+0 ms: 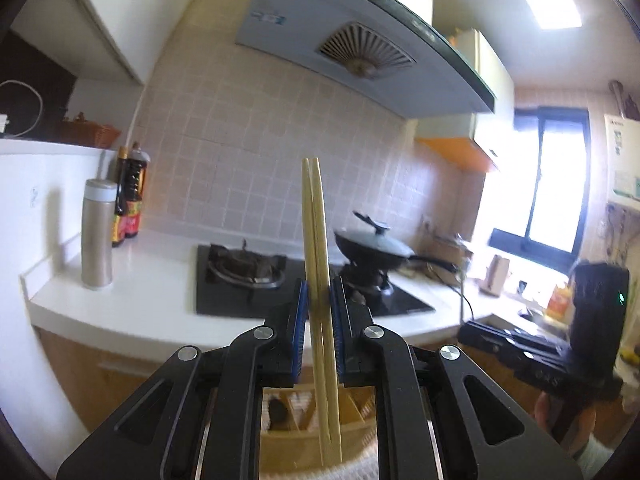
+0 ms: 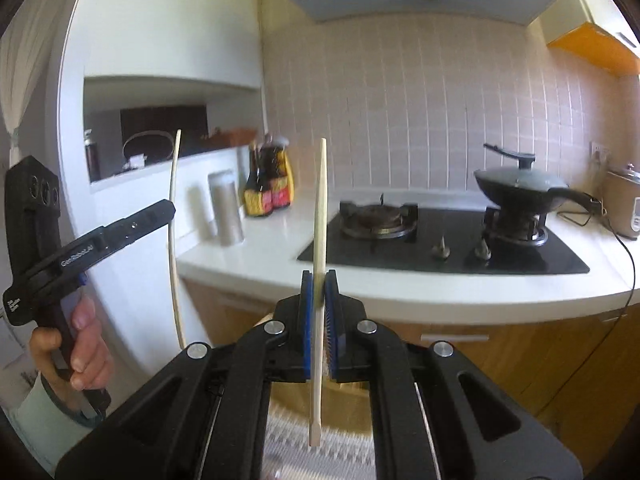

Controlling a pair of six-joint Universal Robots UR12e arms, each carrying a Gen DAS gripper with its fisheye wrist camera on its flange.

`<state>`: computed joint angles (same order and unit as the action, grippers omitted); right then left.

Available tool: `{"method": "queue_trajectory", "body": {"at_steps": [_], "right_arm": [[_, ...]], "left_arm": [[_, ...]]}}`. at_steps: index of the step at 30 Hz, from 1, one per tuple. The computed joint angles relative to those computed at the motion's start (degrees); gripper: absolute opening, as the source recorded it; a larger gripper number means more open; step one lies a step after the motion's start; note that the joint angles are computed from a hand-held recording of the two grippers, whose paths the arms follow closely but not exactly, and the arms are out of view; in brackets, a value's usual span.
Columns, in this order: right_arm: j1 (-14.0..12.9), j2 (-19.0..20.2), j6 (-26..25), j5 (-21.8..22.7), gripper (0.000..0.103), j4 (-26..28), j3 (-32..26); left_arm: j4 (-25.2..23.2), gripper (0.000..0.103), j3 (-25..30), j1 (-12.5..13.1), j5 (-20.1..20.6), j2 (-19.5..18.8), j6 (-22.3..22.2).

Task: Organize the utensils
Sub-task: 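Lift the chopsticks into the yellow basket and open both tools to release them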

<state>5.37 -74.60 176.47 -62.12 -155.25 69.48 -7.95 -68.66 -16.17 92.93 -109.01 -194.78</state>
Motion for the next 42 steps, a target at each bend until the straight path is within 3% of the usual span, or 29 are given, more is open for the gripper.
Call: {"method": "queue_trajectory", "body": {"at_steps": [5,14,19,26,30,32,36,37,42], "right_arm": [[0.8,3.3,2.5,-4.6,0.004,-5.3,-1.8],[1.1,8.0,6.6,-6.8,0.004,-7.1,-4.3],[1.6,8.6,5.6,-9.1,0.005,-8.4,-3.3],[1.4,8.8,6.0,-8.3,0.005,-8.3,-2.7],[1.4,8.2,4.9,-8.2,0.005,-6.7,-2.0],[1.3,7.6,4.8,-8.1,0.007,-6.4,-1.4],[0.8,6.0,4.5,-6.5,0.009,-5.3,0.4],[0.7,5.6,4.4,-6.2,0.010,-5.0,0.8],[-0.1,2.9,3.9,-4.2,0.035,-3.7,3.8]], "left_arm": [[0.0,0.010,2.8,0.5,0.5,-3.3,-0.5],[1.4,0.010,4.9,0.4,5.8,-7.9,0.0],[1.5,0.010,4.2,1.1,5.6,-8.4,-1.9],[1.6,0.010,3.8,0.9,6.4,-8.7,-1.4],[1.2,0.012,2.8,1.0,4.7,-8.0,-0.9],[0.9,0.021,1.9,1.3,3.1,-7.3,-1.4],[0.8,0.027,0.0,1.7,1.0,-5.8,-3.2],[1.0,0.032,-0.7,1.8,0.6,-5.3,-3.5],[0.9,0.047,-4.0,1.7,-0.9,-2.4,-3.7]]}}
